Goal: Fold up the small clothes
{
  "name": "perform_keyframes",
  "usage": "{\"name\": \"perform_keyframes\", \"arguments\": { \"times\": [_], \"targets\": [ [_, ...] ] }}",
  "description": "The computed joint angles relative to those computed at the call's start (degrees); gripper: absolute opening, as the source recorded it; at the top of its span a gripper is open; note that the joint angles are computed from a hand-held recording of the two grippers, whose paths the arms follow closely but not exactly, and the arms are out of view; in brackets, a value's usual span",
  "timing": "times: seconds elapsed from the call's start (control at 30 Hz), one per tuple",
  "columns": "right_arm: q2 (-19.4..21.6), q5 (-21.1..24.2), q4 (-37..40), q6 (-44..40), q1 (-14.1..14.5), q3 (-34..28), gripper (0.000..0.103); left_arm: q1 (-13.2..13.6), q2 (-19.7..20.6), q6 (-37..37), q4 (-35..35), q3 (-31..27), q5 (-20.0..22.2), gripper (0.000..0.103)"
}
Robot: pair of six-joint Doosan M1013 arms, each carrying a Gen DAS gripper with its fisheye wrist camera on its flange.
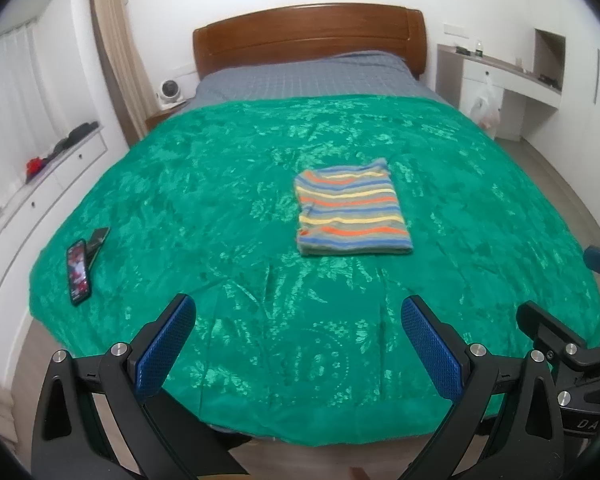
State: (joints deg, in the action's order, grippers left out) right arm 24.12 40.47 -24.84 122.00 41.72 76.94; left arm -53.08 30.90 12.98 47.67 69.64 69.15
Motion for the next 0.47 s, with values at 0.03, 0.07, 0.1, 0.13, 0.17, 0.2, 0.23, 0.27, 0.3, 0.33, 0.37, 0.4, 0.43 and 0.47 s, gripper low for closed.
{"name": "perform_keyframes", "arguments": {
  "times": [0.03, 0.07, 0.1, 0.13, 0.17, 0.2, 0.23, 0.27, 0.3, 0.33, 0.37, 0.4, 0.43, 0.47],
  "targets": [
    [0.02, 0.05, 0.07, -0.04, -0.01, -0.02, 0.103, 0.03, 0.02, 0.13, -0.06, -0.01, -0.01, 0.103],
    [0.07, 0.09, 0.19, -0.1, -0.02, -0.08, 0.103, 0.05, 0.09, 0.19, -0.05, -0.07, 0.16, 0.103],
    [0.06, 0.11, 0.33, -0.18, -0.04, -0.06, 0.103, 0.04, 0.16, 0.08, 0.01, -0.09, 0.33, 0.103],
    [0.06, 0.11, 0.39, -0.2, -0.04, -0.02, 0.103, 0.05, 0.19, -0.02, -0.04, -0.09, 0.4, 0.103],
    [0.08, 0.09, 0.46, -0.26, -0.1, -0.01, 0.103, 0.1, 0.19, -0.15, -0.24, -0.07, 0.38, 0.103],
    [0.1, 0.12, 0.59, -0.29, -0.15, 0.01, 0.103, 0.16, 0.17, -0.24, -0.41, -0.03, 0.33, 0.103],
    [0.14, 0.11, 0.78, -0.4, -0.23, -0.01, 0.103, 0.19, 0.17, -0.3, -0.54, 0.0, 0.33, 0.103],
    [0.16, 0.11, 0.98, -0.47, -0.27, 0.0, 0.103, 0.19, 0.18, -0.31, -0.56, -0.02, 0.41, 0.103],
    [0.2, 0.11, 1.09, -0.56, -0.33, -0.04, 0.103, 0.18, 0.21, -0.34, -0.5, 0.0, 0.53, 0.103],
    [0.19, 0.09, 1.06, -0.55, -0.33, -0.01, 0.103, 0.17, 0.22, -0.3, -0.49, -0.01, 0.56, 0.103],
    [0.19, 0.09, 1.06, -0.55, -0.33, -0.01, 0.103, 0.17, 0.23, -0.25, -0.52, 0.02, 0.55, 0.103],
    [0.2, 0.08, 1.09, -0.52, -0.34, -0.03, 0.103, 0.17, 0.24, -0.24, -0.56, 0.03, 0.55, 0.103],
    [0.2, 0.04, 1.13, -0.49, -0.36, 0.0, 0.103, 0.16, 0.26, -0.11, -0.62, 0.03, 0.49, 0.103],
    [0.22, 0.14, 1.14, -0.49, -0.35, -0.05, 0.103, 0.14, 0.3, 0.08, -0.68, 0.04, 0.37, 0.103]
  ]
}}
